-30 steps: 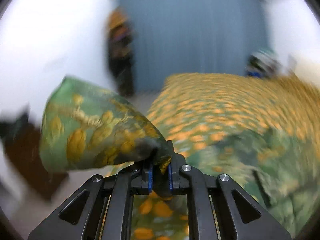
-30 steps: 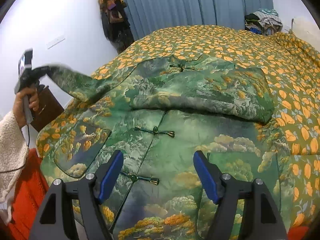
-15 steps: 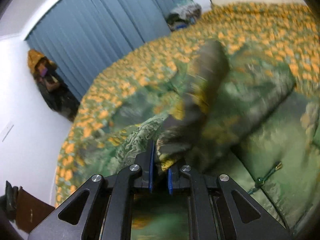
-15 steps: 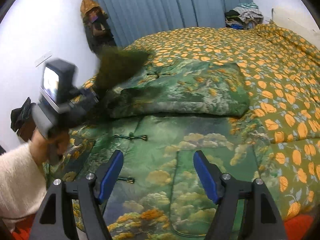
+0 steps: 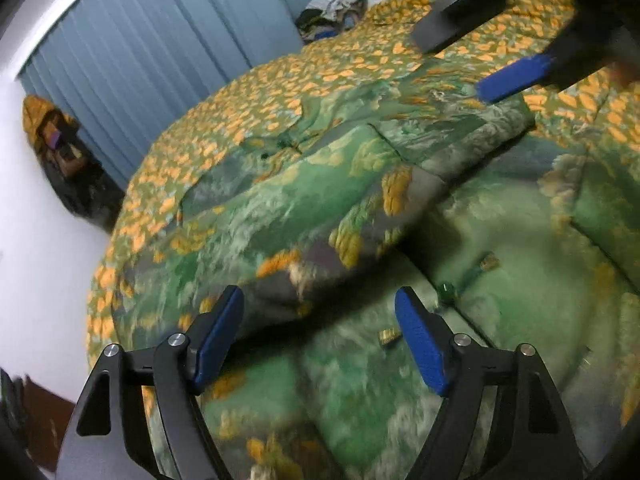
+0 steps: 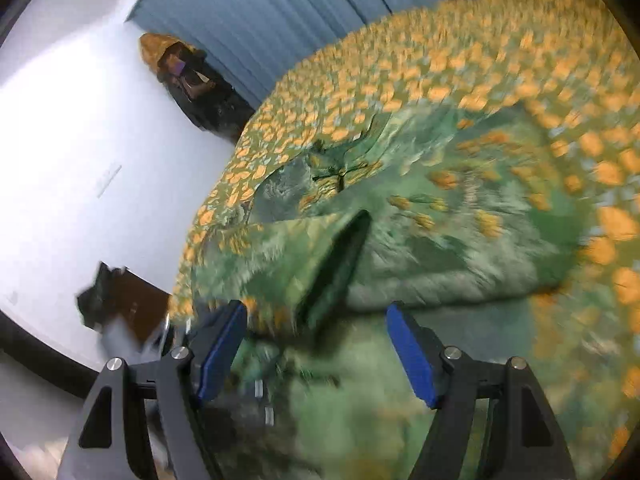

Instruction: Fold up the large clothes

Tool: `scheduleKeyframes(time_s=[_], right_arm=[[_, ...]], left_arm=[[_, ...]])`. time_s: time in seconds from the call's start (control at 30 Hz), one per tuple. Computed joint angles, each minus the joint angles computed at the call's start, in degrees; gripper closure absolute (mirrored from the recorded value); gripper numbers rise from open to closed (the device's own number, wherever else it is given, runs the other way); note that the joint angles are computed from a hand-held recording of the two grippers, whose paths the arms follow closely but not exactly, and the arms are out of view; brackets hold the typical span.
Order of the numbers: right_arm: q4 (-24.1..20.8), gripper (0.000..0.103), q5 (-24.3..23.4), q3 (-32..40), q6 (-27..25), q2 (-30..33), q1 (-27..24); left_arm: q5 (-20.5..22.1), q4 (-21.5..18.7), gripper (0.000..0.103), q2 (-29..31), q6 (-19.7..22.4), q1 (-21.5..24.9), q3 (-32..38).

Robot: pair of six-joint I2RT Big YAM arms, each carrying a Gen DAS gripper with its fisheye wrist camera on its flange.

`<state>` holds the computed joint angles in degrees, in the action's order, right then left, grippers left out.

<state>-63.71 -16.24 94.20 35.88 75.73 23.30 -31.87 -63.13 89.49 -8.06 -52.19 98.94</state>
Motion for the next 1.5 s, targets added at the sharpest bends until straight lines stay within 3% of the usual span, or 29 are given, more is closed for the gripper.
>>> scheduleKeyframes(time_s=[0.2, 0.3, 0.4, 0.47, 0.5, 0.6, 0.73, 0.87, 1.03, 1.07, 1.13, 1.17, 1.27, 1.33, 1.4, 1.5], right_arm=[[3.1, 0.029, -8.3, 1.7, 5.4, 7.1, -0.8], [-2.0, 0.029, -4.2, 5.0, 4.0, 10.9, 1.0], [-1.9, 0.029, -3.2, 4.7, 4.3, 11.7, 1.8], [-2.1, 0.06, -4.3, 5.6, 3.4, 12.5, 2.0], [-2.9, 0.085, -4.4, 6.8, 2.6, 13.2, 2.0], [-3.1, 0.091, -1.7, 11.9, -0.7, 14.7, 2.5], [-0.5, 0.091, 2.4, 18.1, -3.4, 15.9, 1.2], [-3.9, 0.091, 5.7, 24.4, -7.2, 19.7, -0.5], [-7.1, 0.09, 7.5, 19.3, -6.1, 20.6, 0.0], [-7.1, 0.086, 8.1, 17.5, -5.8, 20.1, 0.1], [-7.4, 0.057, 11.2, 16.2, -6.4, 19.8, 0.6], [-7.3, 0.053, 11.9, 16.2, -7.4, 19.5, 0.8], [-5.1, 0.051, 20.4, 15.4, -12.8, 16.4, 3.2], [-1.8, 0.051, 23.0, 14.3, -16.5, 14.6, 4.5], [-0.1, 0.051, 19.5, 15.5, -20.7, 14.8, 5.2], [-4.7, 0.051, 16.8, 18.4, -23.9, 18.3, 6.6]], left_arm=[[1.4, -1.5, 0.021, -6.7, -7.6, 0.6, -4.7], [1.7, -2.2, 0.019, -9.1, -10.1, 1.0, -6.7], [2.3, -3.1, 0.019, -10.8, -12.7, 1.9, -8.6], [3.4, -3.5, 0.019, -11.6, -14.5, 3.1, -9.7], [3.7, -3.8, 0.019, -11.7, -15.3, 3.9, -9.9], [4.0, -4.1, 0.019, -12.0, -17.3, 6.1, -10.2], [4.5, -3.1, 0.019, -13.3, -19.6, 8.6, -10.9], [5.1, -3.2, 0.019, -12.9, -20.2, 10.5, -10.7], [6.7, -3.3, 0.019, -12.2, -20.3, 12.4, -9.9], [7.3, -3.5, 0.019, -11.7, -20.0, 13.0, -9.2], [9.3, -3.4, 0.019, -10.6, -19.2, 14.7, -7.5], [10.7, -3.1, 0.019, -9.9, -18.8, 15.7, -6.5], [13.1, -2.3, 0.019, -6.8, -17.3, 18.1, -2.4], [14.2, -2.1, 0.019, -3.9, -16.5, 19.5, 0.6], [17.3, -2.6, 0.019, -0.5, -16.5, 21.3, 3.0], [19.2, -4.3, 0.019, 3.1, -18.2, 22.6, 3.7]])
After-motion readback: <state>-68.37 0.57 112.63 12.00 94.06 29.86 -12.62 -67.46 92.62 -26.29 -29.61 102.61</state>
